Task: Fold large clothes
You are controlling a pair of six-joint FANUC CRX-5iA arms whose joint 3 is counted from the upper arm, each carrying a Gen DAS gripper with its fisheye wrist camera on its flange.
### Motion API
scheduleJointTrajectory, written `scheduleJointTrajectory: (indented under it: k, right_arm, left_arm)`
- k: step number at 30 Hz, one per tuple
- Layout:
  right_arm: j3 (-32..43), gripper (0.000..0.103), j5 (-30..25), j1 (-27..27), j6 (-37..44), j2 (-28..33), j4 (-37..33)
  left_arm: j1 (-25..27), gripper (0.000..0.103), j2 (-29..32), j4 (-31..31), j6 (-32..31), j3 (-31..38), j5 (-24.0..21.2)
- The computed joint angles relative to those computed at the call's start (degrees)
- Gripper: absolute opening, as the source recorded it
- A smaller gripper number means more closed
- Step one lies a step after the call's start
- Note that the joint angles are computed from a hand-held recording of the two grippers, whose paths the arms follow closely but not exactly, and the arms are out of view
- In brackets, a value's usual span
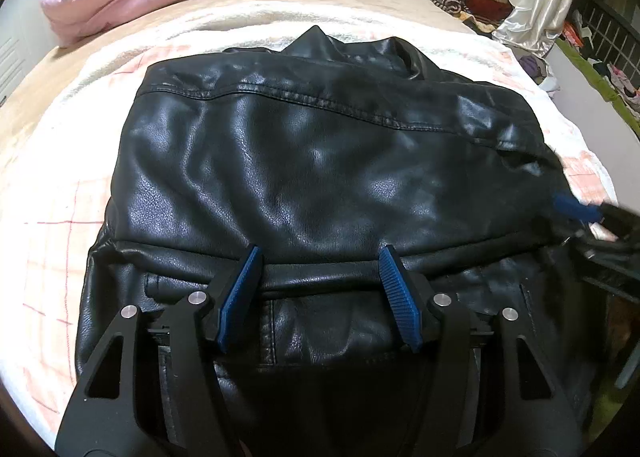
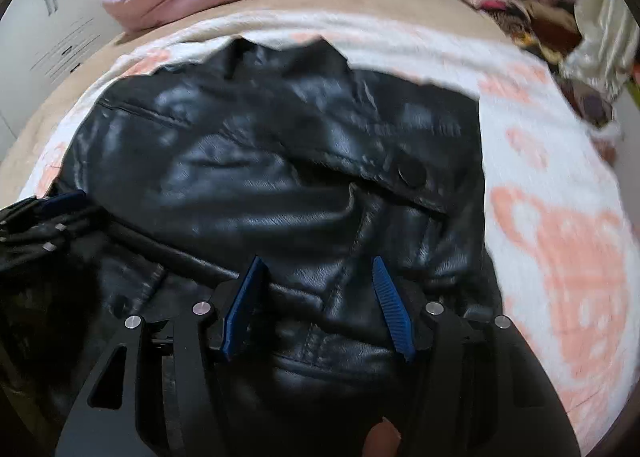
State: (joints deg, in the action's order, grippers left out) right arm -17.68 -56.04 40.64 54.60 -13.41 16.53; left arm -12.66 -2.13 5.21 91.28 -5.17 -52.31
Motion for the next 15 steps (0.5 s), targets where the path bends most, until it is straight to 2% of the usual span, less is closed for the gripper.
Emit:
scheduleJointTrajectory:
  k: [5, 8, 9, 12, 13, 15]
  right_arm:
    - [-2.05, 0.058, 3.03, 0.09, -1.59, -3.16, -0.45]
    - [-3.30, 0.058, 4.84, 0.40, -2.69, -5.48, -0.18]
    - [-3.66, 0.062, 5.72, 0.44, -2.83, -6.47, 0.03]
    - [-4.97, 0.089, 7.68, 1.12, -4.50, -9.25, 1.20]
    - [-5.84, 0.094, 8.21, 1.59, -5.98, -10.25, 2.47]
    - [-7.23, 0.096, 9.03, 2.17, -7.91, -12.01, 3.84]
  left_arm:
    - [0.13, 0.054, -0.34, 0.24, 0.08, -0.24, 0.34]
    - [1.09, 0.058, -1.79, 3.20, -1.36, -1.86, 0.93]
    - [1.34, 0.058, -2.16, 3.80, -1.48, -2.13, 1.14]
    - [1.45, 0.066, -2.97, 4.71, -1.40, -2.42, 1.19]
    - [1.41, 0.071, -3.32, 5.20, -1.88, -2.54, 1.30]
    - [1.11, 0.077, -3.83, 5.08, -2.18, -2.54, 1.60]
